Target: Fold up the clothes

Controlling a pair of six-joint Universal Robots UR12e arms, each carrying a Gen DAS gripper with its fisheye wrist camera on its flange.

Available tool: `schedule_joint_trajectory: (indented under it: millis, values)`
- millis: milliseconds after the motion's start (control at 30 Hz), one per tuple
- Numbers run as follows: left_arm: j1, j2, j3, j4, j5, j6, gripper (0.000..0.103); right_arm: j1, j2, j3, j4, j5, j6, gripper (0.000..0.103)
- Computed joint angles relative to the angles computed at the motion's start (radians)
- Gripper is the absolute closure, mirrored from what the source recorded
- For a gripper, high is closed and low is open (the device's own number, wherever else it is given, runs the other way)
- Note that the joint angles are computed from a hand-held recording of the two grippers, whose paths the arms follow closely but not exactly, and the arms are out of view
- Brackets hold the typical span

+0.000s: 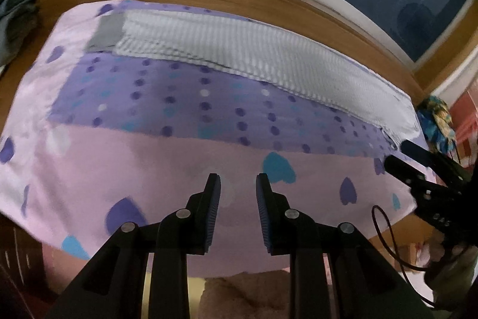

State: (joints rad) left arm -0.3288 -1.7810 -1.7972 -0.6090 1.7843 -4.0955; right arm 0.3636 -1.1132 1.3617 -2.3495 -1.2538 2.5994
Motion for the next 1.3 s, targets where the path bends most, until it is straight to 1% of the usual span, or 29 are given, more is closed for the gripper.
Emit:
schedule_joint_trajectory:
  millis: [100, 200, 267, 333, 400, 467, 533, 633, 700, 800, 833, 933, 1000, 1033, 1067, 1100, 1133, 1167, 1233, 1300]
  values:
    - [0.011, -0.026, 0.027, 0.011, -0.045, 0.060, 0.079, -0.029, -0.025, 0.012, 0.020, -0.055, 0.044, 0.040]
    - [0.017, -0.049, 0.053, 0.015, -0.066, 0.110, 0.079, -0.058, -0.061, 0.035, 0.030, -0.125, 0.087, 0.040]
    - [0.020, -0.061, 0.068, 0.016, -0.074, 0.128, 0.079, -0.079, -0.080, 0.048, 0.042, -0.129, 0.125, 0.035]
    - [0.025, -0.068, 0.071, 0.031, -0.081, 0.128, 0.079, -0.095, -0.092, 0.057, 0.041, -0.128, 0.161, 0.032]
    - [0.033, -0.071, 0.072, 0.044, -0.082, 0.122, 0.079, -0.095, -0.080, 0.059, 0.004, -0.115, 0.189, 0.032]
    - [0.040, -0.076, 0.074, 0.055, -0.080, 0.119, 0.079, -0.089, -0.056, 0.050, -0.018, -0.076, 0.211, 0.032]
    - [0.049, -0.085, 0.087, 0.056, -0.064, 0.134, 0.079, -0.080, -0.017, 0.023, -0.038, -0.013, 0.228, 0.032]
    - [0.063, -0.106, 0.112, 0.062, -0.036, 0.157, 0.079, -0.059, 0.064, -0.057, -0.044, 0.058, 0.242, 0.032]
    - [0.076, -0.127, 0.137, 0.065, -0.013, 0.163, 0.079, -0.040, 0.132, -0.140, -0.035, 0.078, 0.232, 0.032]
    - [0.101, -0.157, 0.165, 0.091, -0.014, 0.164, 0.079, -0.015, 0.228, -0.279, 0.016, 0.104, 0.211, 0.032]
    - [0.110, -0.165, 0.173, 0.087, -0.017, 0.160, 0.079, -0.008, 0.252, -0.316, 0.026, 0.107, 0.210, 0.033]
    - [0.124, -0.197, 0.200, 0.038, -0.041, 0.129, 0.079, 0.024, 0.354, -0.477, 0.099, 0.073, 0.200, 0.036]
    - [0.125, -0.208, 0.203, 0.008, -0.055, 0.119, 0.079, 0.042, 0.406, -0.555, 0.142, 0.046, 0.190, 0.036]
    - [0.116, -0.209, 0.195, 0.020, -0.028, 0.130, 0.079, 0.047, 0.418, -0.570, 0.152, 0.032, 0.182, 0.036]
    - [0.108, -0.210, 0.189, 0.027, -0.008, 0.141, 0.079, 0.055, 0.434, -0.583, 0.140, 0.007, 0.173, 0.036]
    - [0.106, -0.208, 0.187, 0.018, -0.008, 0.150, 0.079, 0.063, 0.449, -0.598, 0.126, -0.018, 0.164, 0.035]
    - [0.105, -0.206, 0.185, 0.004, -0.011, 0.152, 0.079, 0.068, 0.453, -0.594, 0.087, -0.030, 0.156, 0.035]
    - [0.105, -0.203, 0.178, 0.011, -0.010, 0.149, 0.079, 0.071, 0.466, -0.613, 0.084, -0.037, 0.163, 0.033]
    - [0.110, -0.197, 0.170, 0.007, -0.031, 0.134, 0.079, 0.071, 0.491, -0.657, 0.110, -0.024, 0.198, 0.030]
    - [0.111, -0.188, 0.162, 0.000, -0.039, 0.116, 0.079, 0.075, 0.506, -0.688, 0.126, -0.033, 0.207, 0.029]
